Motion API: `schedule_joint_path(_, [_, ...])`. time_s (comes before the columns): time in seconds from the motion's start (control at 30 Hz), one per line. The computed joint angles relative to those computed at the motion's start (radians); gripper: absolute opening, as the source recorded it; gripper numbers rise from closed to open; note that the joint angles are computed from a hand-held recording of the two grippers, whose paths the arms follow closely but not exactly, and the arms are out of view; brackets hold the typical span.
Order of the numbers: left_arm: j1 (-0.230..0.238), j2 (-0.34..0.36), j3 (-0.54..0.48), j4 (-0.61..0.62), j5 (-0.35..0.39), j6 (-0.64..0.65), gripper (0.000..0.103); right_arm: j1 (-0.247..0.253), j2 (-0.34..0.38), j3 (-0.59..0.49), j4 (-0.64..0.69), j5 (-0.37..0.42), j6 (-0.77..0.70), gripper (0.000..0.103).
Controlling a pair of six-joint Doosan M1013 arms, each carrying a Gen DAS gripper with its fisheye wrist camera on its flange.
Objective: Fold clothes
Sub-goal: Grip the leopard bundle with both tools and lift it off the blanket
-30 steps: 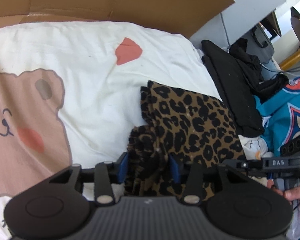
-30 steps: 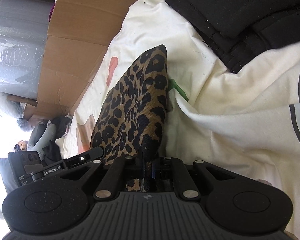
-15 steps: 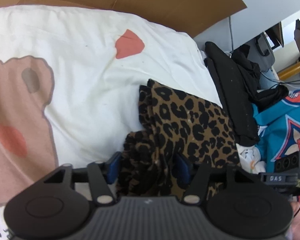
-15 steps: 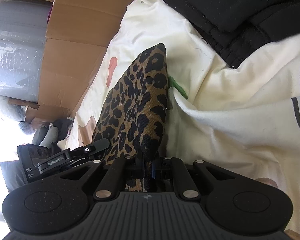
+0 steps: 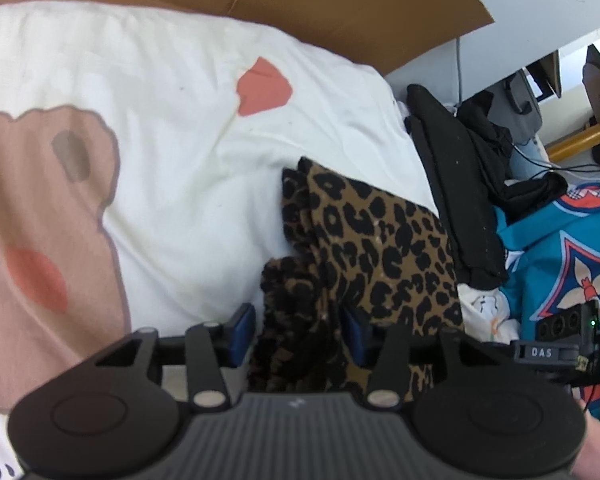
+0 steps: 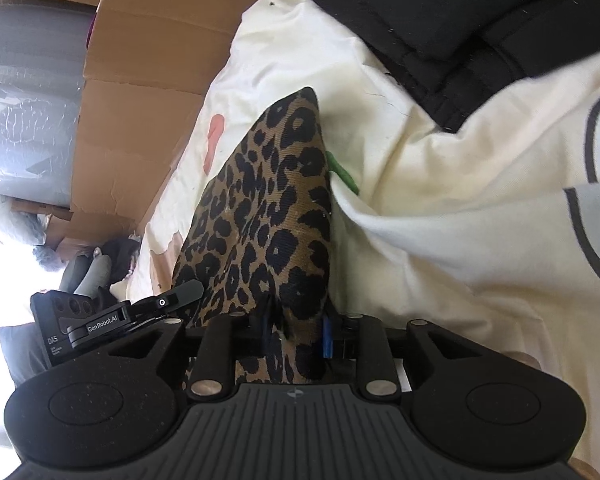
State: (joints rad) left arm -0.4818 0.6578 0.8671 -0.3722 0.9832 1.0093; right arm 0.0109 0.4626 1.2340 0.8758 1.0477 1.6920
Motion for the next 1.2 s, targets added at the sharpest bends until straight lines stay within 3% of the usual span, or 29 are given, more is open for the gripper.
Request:
schedule_joint_path(0.23, [0.003, 0.018, -0.013, -0.05, -0.013, 0.033, 0.053, 0.002, 0.007, 0.004, 0.023, 0.0, -0.003, 0.031])
schedule_joint_path(0.33, [0.005, 0.028, -0.03, -0.057, -0.001, 0.047, 0.042, 0.004, 0.011, 0.003, 0.036, -0.003, -0.016, 0.03])
schedule_joint_path(0.37, [0.005, 0.026, -0.028, -0.06, -0.005, 0.05, 0.036, 0.005, 0.011, 0.003, 0.036, -0.006, -0.019, 0.028])
schedule_joint_path(0.47, [0.002, 0.018, -0.019, -0.055, -0.02, 0.057, 0.03, 0.008, 0.011, -0.006, 0.024, -0.009, -0.02, 0.011])
schedule_joint_path(0.57, [-0.005, 0.013, -0.022, -0.027, -0.024, 0.042, 0.027, 0.01, 0.011, -0.018, 0.007, -0.007, -0.018, 0.007])
schedule_joint_path(1.2, [-0.053, -0.032, -0.085, 0.197, -0.056, -0.084, 0.025, 0.026, -0.012, -0.119, -0.097, -0.027, -0.074, 0.005])
